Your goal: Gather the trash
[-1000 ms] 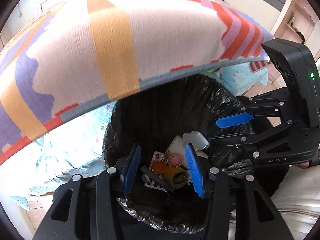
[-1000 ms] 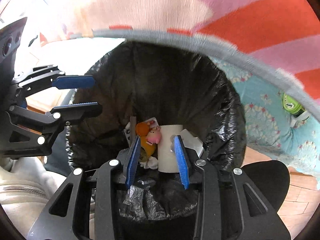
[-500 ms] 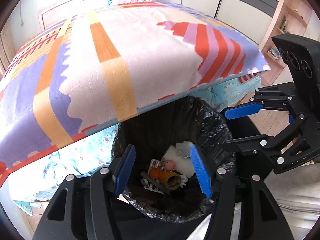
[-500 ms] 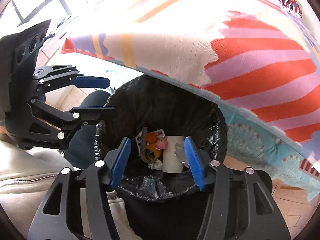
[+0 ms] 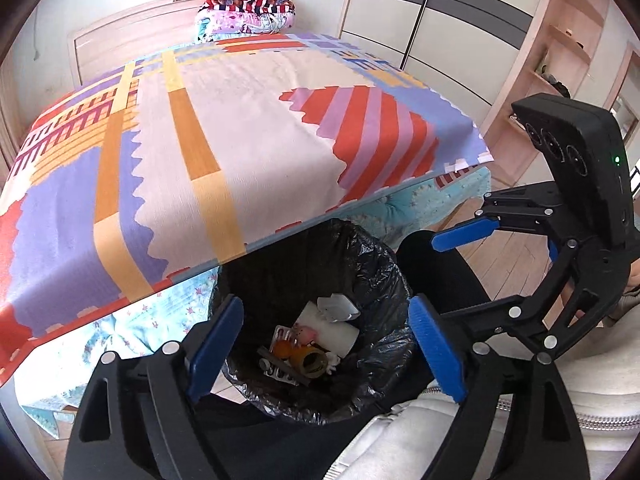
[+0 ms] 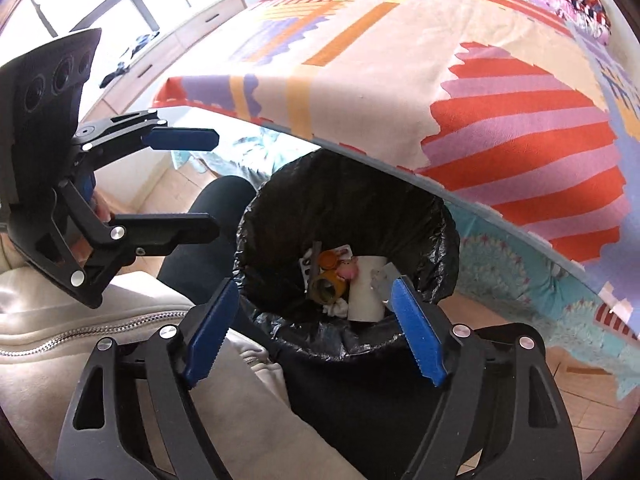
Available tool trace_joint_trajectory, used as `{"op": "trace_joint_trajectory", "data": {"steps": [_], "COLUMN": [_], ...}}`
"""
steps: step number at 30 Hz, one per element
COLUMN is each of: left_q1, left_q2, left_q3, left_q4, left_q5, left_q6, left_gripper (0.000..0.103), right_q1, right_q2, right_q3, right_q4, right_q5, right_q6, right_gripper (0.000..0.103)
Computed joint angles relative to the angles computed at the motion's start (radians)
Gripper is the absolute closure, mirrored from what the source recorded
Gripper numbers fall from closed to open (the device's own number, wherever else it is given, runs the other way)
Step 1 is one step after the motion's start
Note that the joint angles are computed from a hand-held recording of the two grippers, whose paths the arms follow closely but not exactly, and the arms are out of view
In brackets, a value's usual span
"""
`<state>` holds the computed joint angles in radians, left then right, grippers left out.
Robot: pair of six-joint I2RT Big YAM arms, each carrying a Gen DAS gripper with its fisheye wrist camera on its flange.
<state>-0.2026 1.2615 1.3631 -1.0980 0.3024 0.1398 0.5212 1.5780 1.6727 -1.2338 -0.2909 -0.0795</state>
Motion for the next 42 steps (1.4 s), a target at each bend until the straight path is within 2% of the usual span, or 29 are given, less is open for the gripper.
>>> {"op": "trace_joint_trajectory", "data": {"steps": [5, 42], "left_q1": [0.003, -0.005], "left_q2": [-0.006, -0.009], "left_q3": [0.020, 0.013], "left_q4": [-0.025, -0.025], "left_q5": [0.001, 0.018], "left_q6": [-0.003, -0.013], "left_gripper": [0.021, 0.021], "right_q1": [-0.006, -0.008], "right_q2": [-0.013, -0.018], "right_q3": [0.004, 0.019], "right_q4": [-0.008, -0.018], "right_q5": [-0.003, 0.000], "right_q6": [0.006, -0.006], "right_gripper": [0.022, 0.022]}}
